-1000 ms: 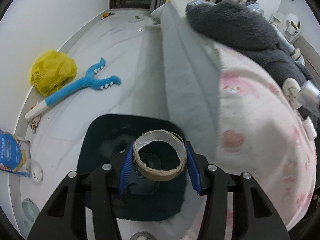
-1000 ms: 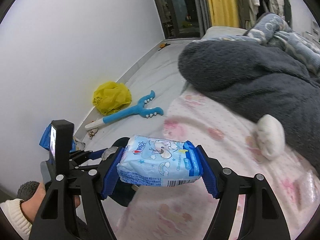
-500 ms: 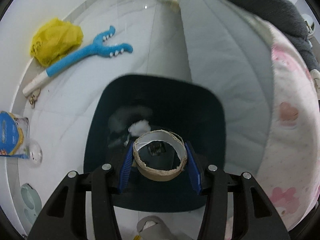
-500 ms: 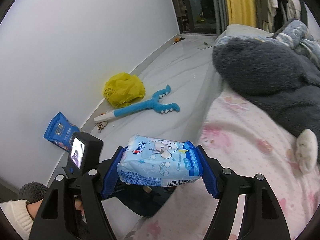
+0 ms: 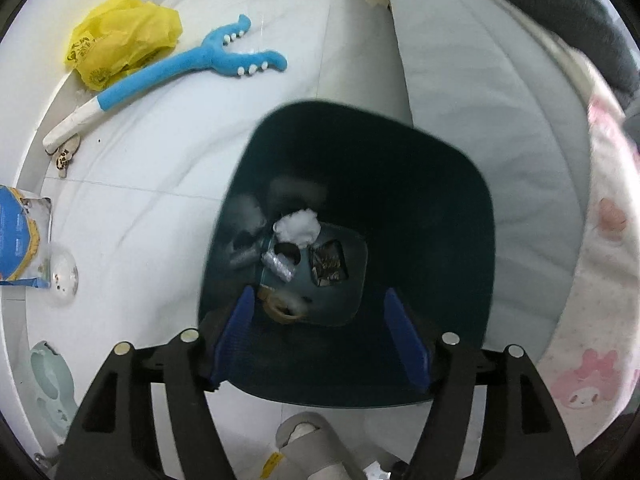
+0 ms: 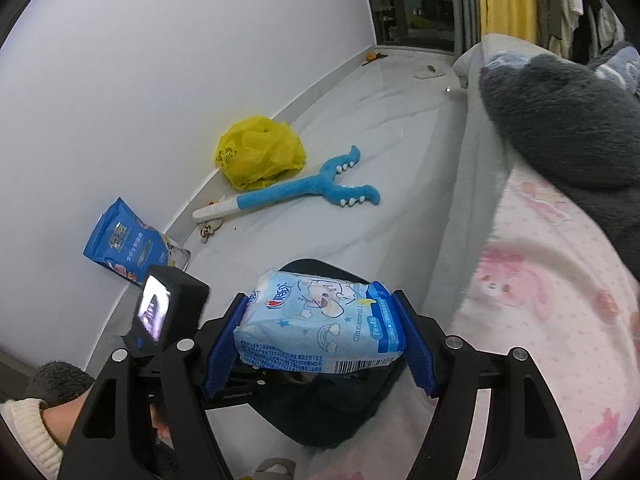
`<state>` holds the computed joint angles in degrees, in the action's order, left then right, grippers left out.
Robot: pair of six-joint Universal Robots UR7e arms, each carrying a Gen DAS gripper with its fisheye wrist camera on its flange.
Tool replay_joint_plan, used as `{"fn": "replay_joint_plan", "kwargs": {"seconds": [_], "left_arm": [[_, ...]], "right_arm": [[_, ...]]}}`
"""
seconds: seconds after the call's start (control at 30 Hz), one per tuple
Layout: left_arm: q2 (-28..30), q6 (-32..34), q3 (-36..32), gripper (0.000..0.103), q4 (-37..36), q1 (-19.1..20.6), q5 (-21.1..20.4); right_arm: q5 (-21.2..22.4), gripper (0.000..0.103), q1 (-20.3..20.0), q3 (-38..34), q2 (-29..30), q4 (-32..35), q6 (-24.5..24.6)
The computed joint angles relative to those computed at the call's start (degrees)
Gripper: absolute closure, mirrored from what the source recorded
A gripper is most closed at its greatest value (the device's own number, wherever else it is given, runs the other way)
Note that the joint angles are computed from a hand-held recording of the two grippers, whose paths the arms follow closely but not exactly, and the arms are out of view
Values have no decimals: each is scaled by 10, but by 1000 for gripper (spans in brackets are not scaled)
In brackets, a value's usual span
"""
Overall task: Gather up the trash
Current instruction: 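Open the right tool to drop the wipes pack into the bin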
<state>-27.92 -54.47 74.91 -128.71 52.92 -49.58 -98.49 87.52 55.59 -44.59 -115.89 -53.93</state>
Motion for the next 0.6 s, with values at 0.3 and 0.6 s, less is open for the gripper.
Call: {"fn": "replay_joint_plan", "kwargs": {"seconds": [0.3,0.6], "left_arm": [[-50,28,76,23,-86,-14,62],[-84,60,125,17,-145,-32,131]], "right_arm": [[-43,31,8,17,23,-12,14],[-97,31,11,30,47,-28,27]]}}
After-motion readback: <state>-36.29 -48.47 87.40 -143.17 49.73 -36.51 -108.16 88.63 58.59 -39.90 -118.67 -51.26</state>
